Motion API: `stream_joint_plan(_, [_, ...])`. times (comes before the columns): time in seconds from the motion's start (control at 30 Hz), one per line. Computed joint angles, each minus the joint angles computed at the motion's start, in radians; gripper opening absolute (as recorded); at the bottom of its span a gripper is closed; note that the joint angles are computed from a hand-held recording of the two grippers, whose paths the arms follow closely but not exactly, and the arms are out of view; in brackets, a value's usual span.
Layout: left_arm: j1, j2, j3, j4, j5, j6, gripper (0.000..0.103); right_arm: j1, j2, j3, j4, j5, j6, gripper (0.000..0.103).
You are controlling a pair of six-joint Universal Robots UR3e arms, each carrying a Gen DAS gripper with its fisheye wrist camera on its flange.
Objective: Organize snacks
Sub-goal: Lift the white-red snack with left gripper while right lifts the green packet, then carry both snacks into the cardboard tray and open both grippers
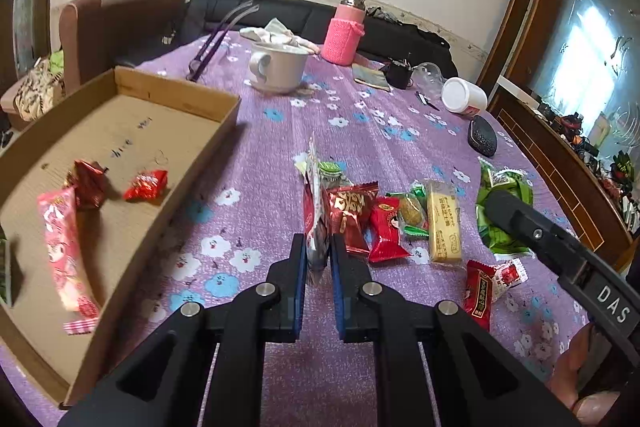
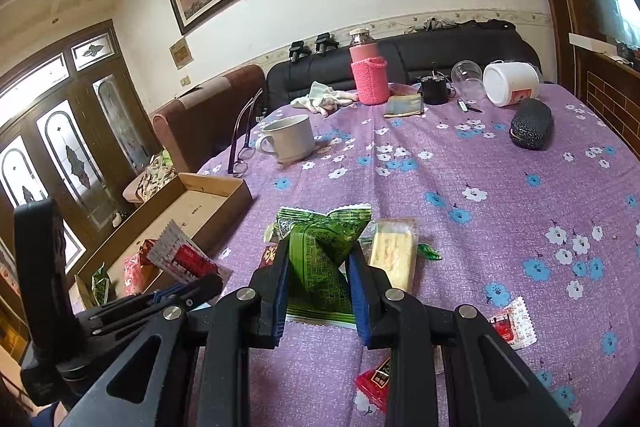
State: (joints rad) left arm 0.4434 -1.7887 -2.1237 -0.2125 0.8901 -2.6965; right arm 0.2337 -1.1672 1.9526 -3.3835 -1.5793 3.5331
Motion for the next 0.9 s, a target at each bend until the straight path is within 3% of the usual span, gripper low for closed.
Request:
stream_joint_plan(0.57, [0.027,0.059,-0.084,0.140,0.076,0.006,0.011,0.038,0.033,-0.032,0.002,-0.015,-0.038,0.029])
stream_joint_plan(0.9, [0.082,0.094,-0.099,0.145,0.045,0.014,0.011,0.046,0.045,-0.046,0.013,-0.016,-0.046,0.029])
